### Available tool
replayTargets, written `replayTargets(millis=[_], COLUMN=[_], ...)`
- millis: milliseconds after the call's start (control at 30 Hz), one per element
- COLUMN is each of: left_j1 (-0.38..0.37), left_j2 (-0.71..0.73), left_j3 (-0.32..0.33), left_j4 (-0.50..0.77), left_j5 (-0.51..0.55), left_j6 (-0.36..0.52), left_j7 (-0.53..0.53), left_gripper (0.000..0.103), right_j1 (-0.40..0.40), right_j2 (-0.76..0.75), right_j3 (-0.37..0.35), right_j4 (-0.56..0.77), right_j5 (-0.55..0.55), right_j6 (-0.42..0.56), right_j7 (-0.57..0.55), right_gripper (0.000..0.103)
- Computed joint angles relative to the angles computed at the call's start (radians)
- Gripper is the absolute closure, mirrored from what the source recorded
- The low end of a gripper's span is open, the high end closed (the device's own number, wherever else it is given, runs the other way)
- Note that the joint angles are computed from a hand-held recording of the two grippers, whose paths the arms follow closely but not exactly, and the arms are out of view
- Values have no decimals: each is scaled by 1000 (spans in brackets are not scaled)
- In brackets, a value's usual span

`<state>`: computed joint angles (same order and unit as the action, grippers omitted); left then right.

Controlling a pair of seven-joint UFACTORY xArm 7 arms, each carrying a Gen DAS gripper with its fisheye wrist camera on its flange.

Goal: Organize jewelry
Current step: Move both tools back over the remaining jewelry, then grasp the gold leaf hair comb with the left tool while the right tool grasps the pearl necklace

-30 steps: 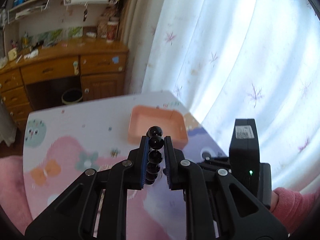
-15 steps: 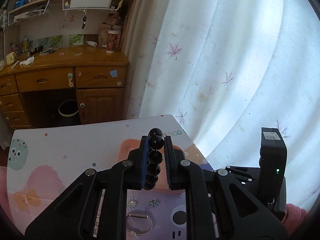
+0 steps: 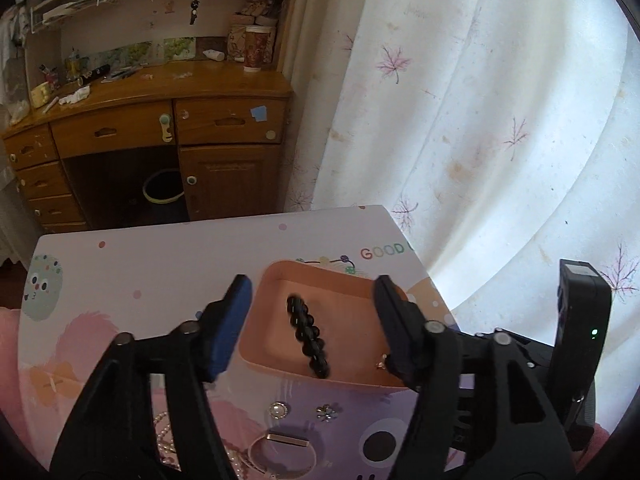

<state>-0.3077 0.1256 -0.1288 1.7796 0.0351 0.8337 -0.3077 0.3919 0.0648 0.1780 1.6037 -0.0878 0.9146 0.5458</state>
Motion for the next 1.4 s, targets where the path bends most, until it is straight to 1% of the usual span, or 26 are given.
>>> replayTargets(millis=[33, 133, 200, 300, 467, 733, 867, 967, 1067, 1167, 1267, 1300, 1400], left_j1=[-2, 9, 24, 57, 118, 206, 232, 242, 242, 243, 253, 254, 251], left_j2=[-6, -37, -80, -150, -283, -535, -635, -698, -717, -742, -739, -718, -703], left_j3=[6, 15, 22, 31, 41, 59, 61, 69, 62, 74, 83, 84, 101], left_j4=[-10, -32, -76, -146, -295, -584, -694, -770, -810, -862, -892, -877, -892], left_j5=[28, 54, 80, 88, 72, 31, 9, -8, -24, -54, -86, -96, -135], left_j6=[-9, 25, 40, 69, 131, 264, 321, 347, 347, 331, 293, 286, 244], left_j7=[-20, -29, -42, -48, -60, -95, -113, -105, -103, -102, -127, -136, -139], left_gripper=[38, 38, 37, 37, 36, 36, 36, 36, 36, 36, 36, 36, 36], right_j1=[4, 9, 12, 19, 38, 68, 89, 104, 120, 149, 187, 203, 241], right_j2=[-1, 2, 4, 1, 7, 54, 72, 96, 133, 178, 240, 263, 333], right_j3=[3, 6, 8, 13, 29, 55, 67, 74, 82, 89, 88, 87, 75], right_j4=[1, 12, 16, 23, 27, 17, 10, 14, 35, 76, 156, 186, 291], right_j5=[-3, 8, 24, 54, 117, 332, 390, 427, 446, 431, 382, 362, 309], right_j6=[3, 22, 25, 28, 29, 45, 51, 63, 85, 109, 150, 164, 222], right_j7=[11, 22, 33, 58, 86, 138, 181, 225, 257, 293, 340, 358, 403], right_gripper=[40, 39, 38, 34, 31, 31, 31, 31, 31, 31, 31, 31, 31])
